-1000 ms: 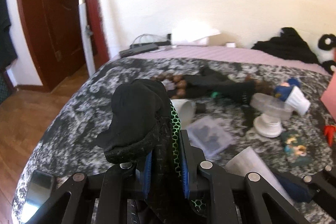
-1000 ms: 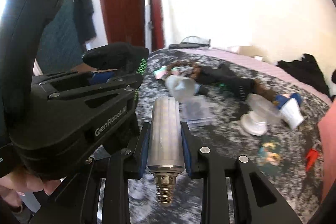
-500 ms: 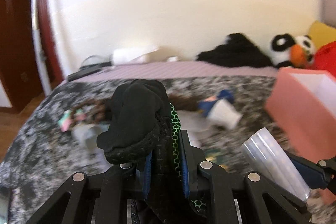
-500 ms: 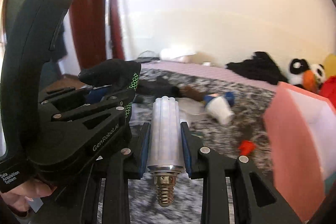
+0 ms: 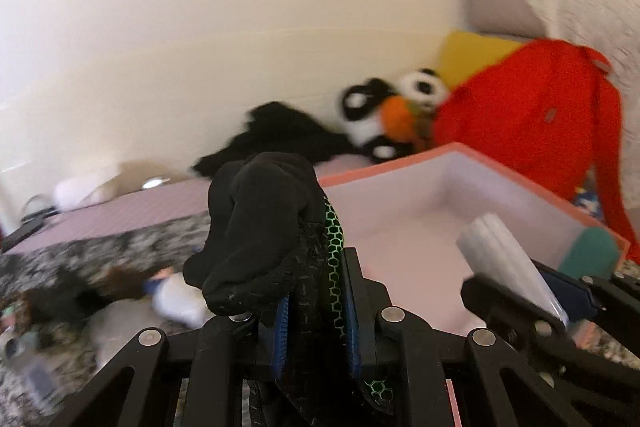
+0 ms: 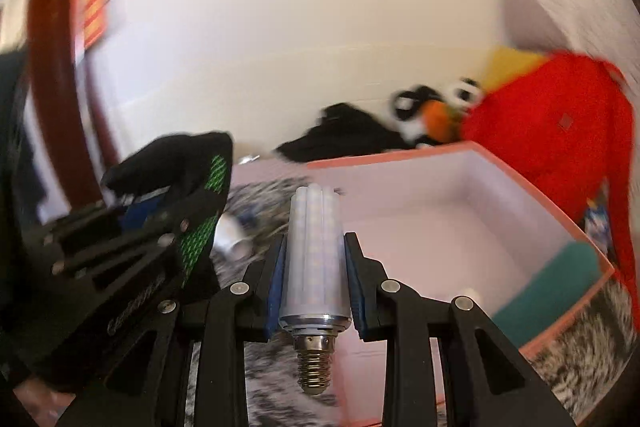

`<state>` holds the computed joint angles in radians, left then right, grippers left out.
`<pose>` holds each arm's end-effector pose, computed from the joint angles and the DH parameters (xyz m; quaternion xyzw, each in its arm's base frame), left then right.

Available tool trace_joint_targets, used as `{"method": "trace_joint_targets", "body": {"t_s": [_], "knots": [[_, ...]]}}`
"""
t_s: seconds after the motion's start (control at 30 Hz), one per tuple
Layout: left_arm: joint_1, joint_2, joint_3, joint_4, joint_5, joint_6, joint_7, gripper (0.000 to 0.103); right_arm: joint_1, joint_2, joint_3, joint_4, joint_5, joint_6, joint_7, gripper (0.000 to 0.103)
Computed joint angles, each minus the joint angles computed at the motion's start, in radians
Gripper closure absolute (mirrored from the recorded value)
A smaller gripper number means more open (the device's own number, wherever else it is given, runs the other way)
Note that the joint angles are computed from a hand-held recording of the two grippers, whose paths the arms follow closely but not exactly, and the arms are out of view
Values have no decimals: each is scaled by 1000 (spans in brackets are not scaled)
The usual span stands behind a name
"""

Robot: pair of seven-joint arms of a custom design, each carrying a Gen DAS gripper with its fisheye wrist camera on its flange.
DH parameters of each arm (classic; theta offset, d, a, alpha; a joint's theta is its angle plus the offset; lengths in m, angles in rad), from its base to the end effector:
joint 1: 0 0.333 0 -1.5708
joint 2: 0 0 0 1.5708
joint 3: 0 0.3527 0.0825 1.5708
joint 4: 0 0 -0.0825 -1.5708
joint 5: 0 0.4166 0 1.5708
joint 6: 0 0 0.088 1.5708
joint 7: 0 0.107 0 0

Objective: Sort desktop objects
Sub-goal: 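Carry gloves and bulb to the pink box and open both tools inside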

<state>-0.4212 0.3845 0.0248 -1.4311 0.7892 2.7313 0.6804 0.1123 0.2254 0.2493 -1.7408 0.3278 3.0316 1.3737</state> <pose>0.6971 -0.3252 0.6016 -0.5808 0.6393 -0.3611 0.3515 0.6777 0.2099 0.5985 -0.6677 0.5378 -0.2320 0.4594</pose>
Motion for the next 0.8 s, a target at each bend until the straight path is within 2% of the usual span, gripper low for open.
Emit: {"method": "trace_joint_targets", "body": {"t_s": [0.03,0.13,0.27,0.33,0.37,0.4,0.43,0.5,0.53,0.6,0.67,0.8], "knots": [[-2,28,-13,38,-17,-14,22,86,0,3,-19,8,-5,-9,24,73],[-20,102,-28,136,-74,-46,64,85,50,20,-132,35,-121,-43,186,73],[-35,187,-32,237,-185,-89,114,85,75,43,-220,60,-266,-91,362,73],[-52,222,-18,278,-218,-117,118,77,95,52,-266,70,-363,-127,454,73],[-67,238,-4,298,-221,-135,109,69,101,57,-283,77,-407,-148,495,73],[-82,255,10,322,-220,-156,97,47,98,67,-287,90,-433,-166,521,73],[-108,265,42,336,-195,-176,61,33,84,74,-277,100,-437,-184,533,73],[-149,278,89,351,-132,-215,-4,19,88,81,-298,121,-483,-240,612,70],[-146,281,84,356,-125,-223,-8,15,92,87,-310,135,-512,-273,656,67],[-127,283,58,360,-140,-226,4,13,82,88,-315,134,-542,-277,716,46],[-112,280,41,357,-158,-220,16,9,59,85,-305,123,-545,-257,744,38],[-113,276,44,350,-153,-207,16,7,-8,91,-240,118,-450,-220,674,32]]}}
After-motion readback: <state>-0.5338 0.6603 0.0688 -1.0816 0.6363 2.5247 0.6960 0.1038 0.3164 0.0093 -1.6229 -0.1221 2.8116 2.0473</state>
